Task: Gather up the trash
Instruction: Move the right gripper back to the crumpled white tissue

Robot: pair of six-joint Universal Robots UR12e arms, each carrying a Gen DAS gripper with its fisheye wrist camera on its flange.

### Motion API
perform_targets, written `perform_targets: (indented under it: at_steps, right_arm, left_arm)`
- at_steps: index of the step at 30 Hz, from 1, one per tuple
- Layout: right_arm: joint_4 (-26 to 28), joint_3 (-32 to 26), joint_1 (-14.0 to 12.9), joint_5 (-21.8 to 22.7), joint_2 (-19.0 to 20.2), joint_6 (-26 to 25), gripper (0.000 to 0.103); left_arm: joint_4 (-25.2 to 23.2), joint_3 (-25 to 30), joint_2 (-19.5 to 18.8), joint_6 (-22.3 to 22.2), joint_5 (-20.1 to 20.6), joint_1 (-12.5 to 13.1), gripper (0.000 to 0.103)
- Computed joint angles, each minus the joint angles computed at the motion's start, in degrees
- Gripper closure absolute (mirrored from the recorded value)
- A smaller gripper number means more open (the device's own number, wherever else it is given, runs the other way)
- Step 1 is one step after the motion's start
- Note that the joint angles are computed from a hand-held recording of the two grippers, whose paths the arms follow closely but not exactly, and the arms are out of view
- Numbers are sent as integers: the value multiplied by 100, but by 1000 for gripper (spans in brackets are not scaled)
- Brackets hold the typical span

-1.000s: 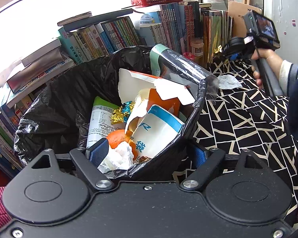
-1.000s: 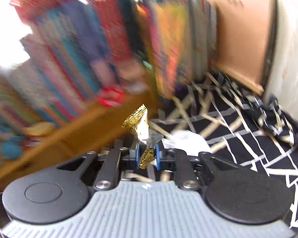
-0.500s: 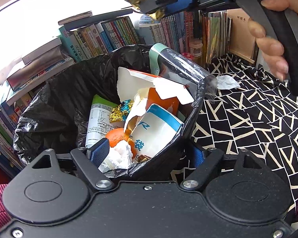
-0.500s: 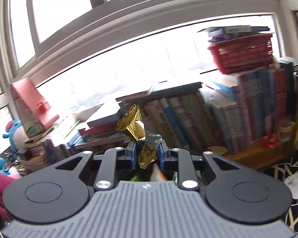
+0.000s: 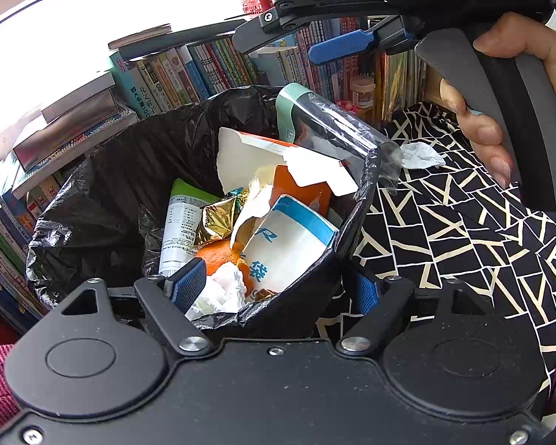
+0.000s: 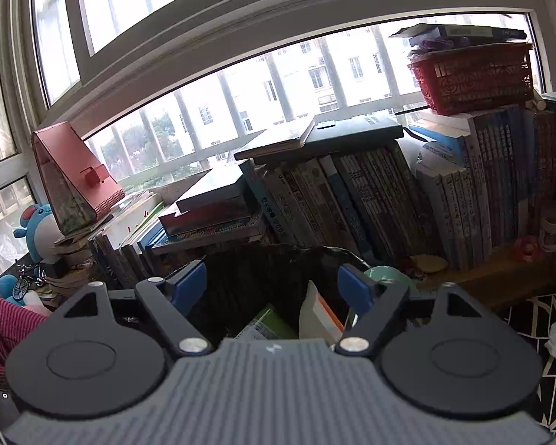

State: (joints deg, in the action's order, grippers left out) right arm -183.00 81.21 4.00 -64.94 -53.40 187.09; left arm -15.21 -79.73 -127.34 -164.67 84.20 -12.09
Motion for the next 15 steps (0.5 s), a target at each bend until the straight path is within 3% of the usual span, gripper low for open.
perform_targets:
  at_steps: [5,10,13,15]
  right_arm:
    - [-216,15,-34,-666,18,212,12]
    - [-502,-51,-110,-2171,103,394,0]
    - [-148,-226,-206,-3125,249,474,0]
    - [234,-313,-326,-3507,364,803,0]
  left_arm:
    - [-4,2,1,8,-10,6,24]
    - [-11,17,-6,7,12,-2,24]
    - [-15,17,-7,6,30,-7,24]
    - [-6,18,-9,5,33,-8,24]
